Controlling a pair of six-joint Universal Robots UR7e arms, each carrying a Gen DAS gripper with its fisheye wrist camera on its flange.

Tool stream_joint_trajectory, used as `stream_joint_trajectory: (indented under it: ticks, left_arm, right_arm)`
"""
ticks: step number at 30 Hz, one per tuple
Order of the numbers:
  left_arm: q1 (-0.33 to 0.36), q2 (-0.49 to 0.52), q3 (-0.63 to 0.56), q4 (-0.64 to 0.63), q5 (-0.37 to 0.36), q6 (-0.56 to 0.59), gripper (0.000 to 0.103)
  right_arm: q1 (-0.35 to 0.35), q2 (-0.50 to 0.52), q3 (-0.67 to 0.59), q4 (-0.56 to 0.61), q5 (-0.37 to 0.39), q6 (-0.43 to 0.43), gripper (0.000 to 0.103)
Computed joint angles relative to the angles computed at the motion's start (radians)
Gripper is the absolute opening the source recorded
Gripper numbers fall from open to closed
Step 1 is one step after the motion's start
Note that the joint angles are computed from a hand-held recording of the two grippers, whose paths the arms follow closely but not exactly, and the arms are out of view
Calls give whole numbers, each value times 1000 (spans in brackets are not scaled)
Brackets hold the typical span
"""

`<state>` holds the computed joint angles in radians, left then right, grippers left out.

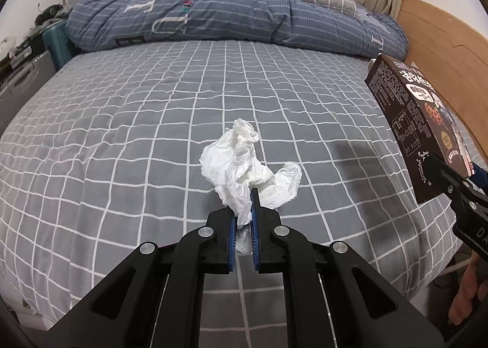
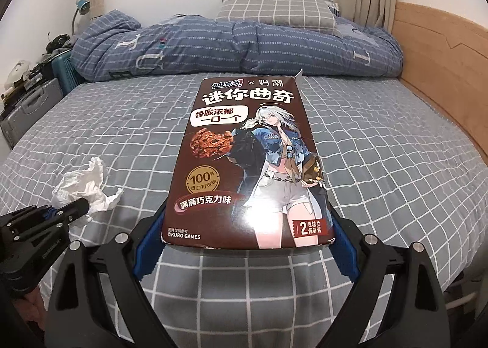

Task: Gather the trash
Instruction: 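Lift the tissue and brown box with both tools toward the bin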

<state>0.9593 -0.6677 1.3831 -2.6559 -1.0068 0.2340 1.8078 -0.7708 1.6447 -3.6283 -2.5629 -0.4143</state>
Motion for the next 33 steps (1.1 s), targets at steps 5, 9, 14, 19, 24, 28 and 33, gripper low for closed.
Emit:
stream_joint_trajectory:
  ticks: [5,9,14,19,24,28,33]
  left_arm:
    - [-1,-27,44,-2,10,-8,7]
    - [-4,-51,82,-15,9,-12,7]
    - [-3,-82,125,-10,12,-24,7]
    - [1,-119,164,1,-3,-58,7]
    - [-5,-144,199,-8,-10,-64,7]
    - [-10,-162,223,-16,-12,-74,7]
    - [-14,-187,261,-26,-10,-83,7]
  right_arm:
    - [13,4,17,-2,-10,11,87]
    - [22,5,31,-8,-19,15,87]
    - [36,2,58,-21,-31,26,87]
    - [47,-19,98,-28,-34,61,87]
    - [61,-21,122,-33,-44,73,87]
    - [69,-21,145,-31,-54,87,87]
    - [83,-26,176,-50,-69,94,87]
